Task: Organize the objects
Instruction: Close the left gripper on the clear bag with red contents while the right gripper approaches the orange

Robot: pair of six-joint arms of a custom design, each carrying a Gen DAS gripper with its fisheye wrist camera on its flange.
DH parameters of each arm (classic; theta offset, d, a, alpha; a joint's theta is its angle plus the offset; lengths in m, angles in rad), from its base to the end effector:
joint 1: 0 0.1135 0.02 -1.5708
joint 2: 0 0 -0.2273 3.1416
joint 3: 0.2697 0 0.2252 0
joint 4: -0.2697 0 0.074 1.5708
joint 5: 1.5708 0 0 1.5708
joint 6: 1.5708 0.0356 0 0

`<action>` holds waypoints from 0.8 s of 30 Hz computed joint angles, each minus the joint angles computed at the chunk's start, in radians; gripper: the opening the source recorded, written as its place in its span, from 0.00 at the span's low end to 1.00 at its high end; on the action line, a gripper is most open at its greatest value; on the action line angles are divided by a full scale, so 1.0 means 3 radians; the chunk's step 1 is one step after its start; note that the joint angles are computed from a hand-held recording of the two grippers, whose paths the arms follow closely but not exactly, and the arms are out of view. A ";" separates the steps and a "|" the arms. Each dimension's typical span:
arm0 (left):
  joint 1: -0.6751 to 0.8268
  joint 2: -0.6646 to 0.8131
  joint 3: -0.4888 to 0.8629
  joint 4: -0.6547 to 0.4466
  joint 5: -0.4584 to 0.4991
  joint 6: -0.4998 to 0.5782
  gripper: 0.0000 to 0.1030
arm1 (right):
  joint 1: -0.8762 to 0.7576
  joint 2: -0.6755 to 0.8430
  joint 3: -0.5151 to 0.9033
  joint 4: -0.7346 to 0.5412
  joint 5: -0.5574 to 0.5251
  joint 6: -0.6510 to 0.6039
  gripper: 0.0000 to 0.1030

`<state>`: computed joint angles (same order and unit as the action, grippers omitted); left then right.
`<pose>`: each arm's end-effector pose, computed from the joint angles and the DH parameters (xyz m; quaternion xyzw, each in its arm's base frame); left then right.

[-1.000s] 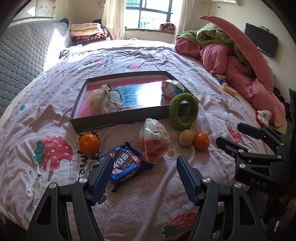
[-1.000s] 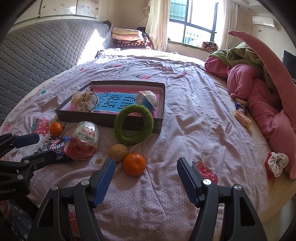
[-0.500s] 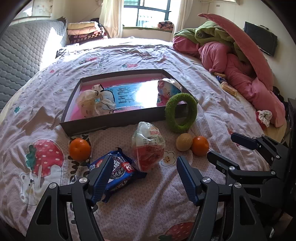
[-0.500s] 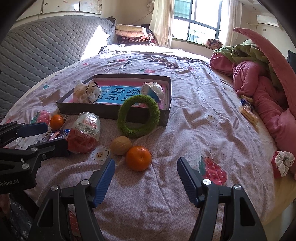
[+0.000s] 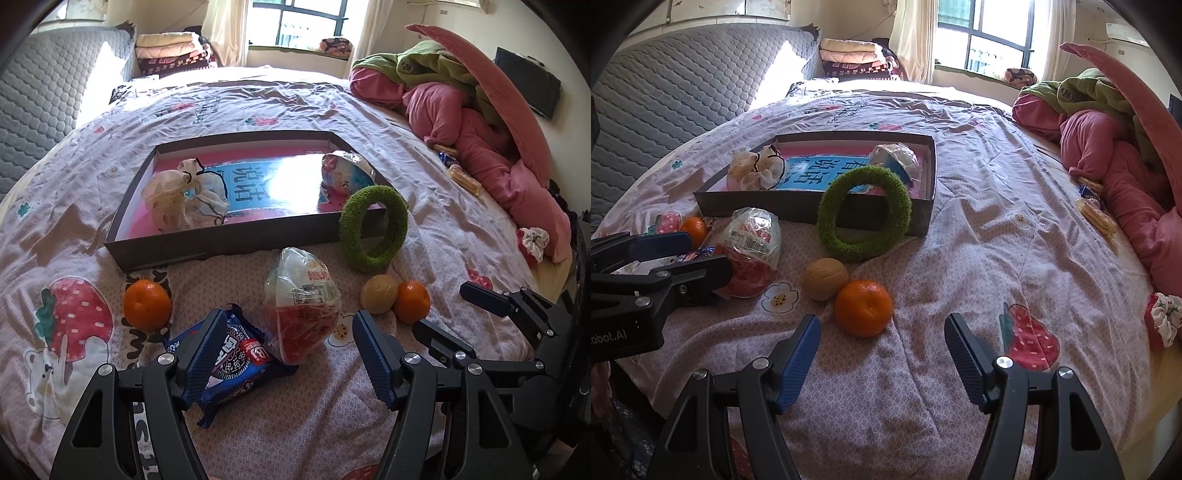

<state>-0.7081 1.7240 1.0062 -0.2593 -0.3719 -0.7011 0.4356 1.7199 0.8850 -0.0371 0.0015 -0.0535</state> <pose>0.2497 -0.1967 0.1517 -0.0508 0.9400 -0.0515 0.3335 0.2851 0.1326 0.1338 -0.2272 0.9117 0.0643 0.3362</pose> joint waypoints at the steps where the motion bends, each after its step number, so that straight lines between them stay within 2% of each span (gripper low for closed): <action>1: 0.0016 0.0020 0.0009 0.0023 0.0017 0.0019 0.70 | 0.0000 0.0017 0.0007 0.0003 0.0001 0.0004 0.67; 24: 0.0260 0.0523 0.0331 0.0181 0.0274 0.0180 0.70 | -0.0044 0.0509 0.0351 0.0059 -0.0071 -0.0042 0.67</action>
<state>-0.6302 1.8810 1.1054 -0.2049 -0.2897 -0.6470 0.4222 1.8727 0.9904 -0.0193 -0.0199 -0.0660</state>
